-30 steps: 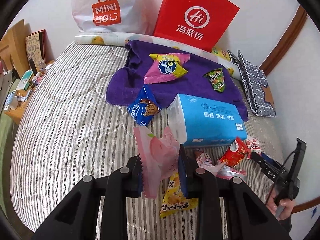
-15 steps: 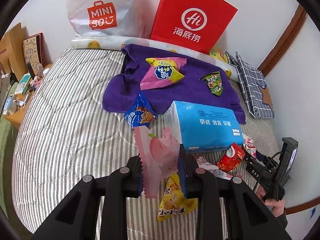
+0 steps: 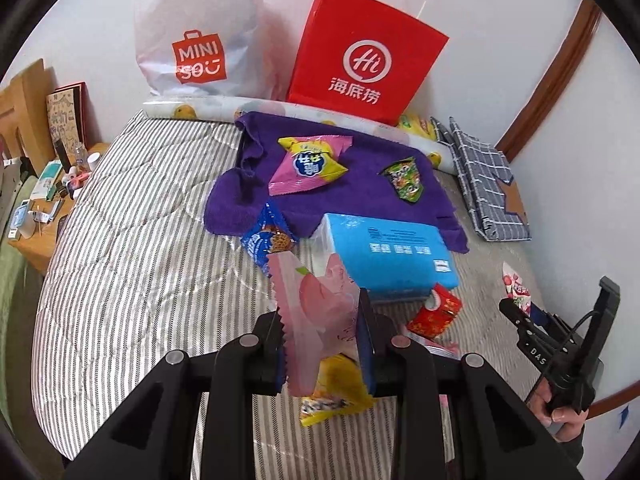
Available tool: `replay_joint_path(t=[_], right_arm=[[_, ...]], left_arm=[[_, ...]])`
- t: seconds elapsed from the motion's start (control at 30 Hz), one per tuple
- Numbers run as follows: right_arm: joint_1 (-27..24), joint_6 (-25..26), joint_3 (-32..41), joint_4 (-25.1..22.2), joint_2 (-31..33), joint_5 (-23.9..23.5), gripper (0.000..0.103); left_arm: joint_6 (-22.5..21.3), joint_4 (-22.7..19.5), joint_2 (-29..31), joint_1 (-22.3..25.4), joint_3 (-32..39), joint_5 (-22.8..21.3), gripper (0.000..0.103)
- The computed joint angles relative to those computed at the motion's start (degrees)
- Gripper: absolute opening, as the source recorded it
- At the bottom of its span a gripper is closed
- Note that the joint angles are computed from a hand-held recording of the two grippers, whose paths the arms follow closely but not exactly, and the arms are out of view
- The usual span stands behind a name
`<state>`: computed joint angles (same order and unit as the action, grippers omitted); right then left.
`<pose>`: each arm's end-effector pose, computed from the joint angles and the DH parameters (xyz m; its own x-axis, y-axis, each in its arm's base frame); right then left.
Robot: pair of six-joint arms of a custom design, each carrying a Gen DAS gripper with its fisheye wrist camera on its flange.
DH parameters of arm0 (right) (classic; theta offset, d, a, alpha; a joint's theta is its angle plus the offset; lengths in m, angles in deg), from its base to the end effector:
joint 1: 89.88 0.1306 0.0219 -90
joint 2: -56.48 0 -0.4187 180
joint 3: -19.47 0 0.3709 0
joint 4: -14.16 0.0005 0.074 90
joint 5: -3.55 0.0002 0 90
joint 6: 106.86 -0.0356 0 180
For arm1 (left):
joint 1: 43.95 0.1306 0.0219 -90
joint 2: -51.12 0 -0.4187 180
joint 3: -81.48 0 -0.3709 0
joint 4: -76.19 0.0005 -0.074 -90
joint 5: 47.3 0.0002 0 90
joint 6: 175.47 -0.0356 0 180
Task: Organize snacks
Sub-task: 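Lift the fruit candy bag with right tool while left tool lifts the pink bag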
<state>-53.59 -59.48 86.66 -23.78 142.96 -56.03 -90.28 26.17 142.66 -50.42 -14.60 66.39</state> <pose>0.3356 0.2235 0.3378 -0.6948 0.2143 -0.6866 0.2459 0.9678 0.0532 0.4531 -0.0663 0.4098 -0.8098 0.1691 -0.5618 0.3861 0.8746 -0.2933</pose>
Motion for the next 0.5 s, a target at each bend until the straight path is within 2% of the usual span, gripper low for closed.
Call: replay_joint_path(t=[0.13,0.5], right_arm=[[1.58,1.83,1.59,0.52,-1.12,0.72,0.042],[3.6,6.35,8.25,0.04,0.8,0.72,0.042]], left_arm=[[0.09,-0.36,-1.05,-1.01,-0.1,0.41,0.028],[1.58,-1.3,-0.86,-5.42,2.03,0.29,0.028]])
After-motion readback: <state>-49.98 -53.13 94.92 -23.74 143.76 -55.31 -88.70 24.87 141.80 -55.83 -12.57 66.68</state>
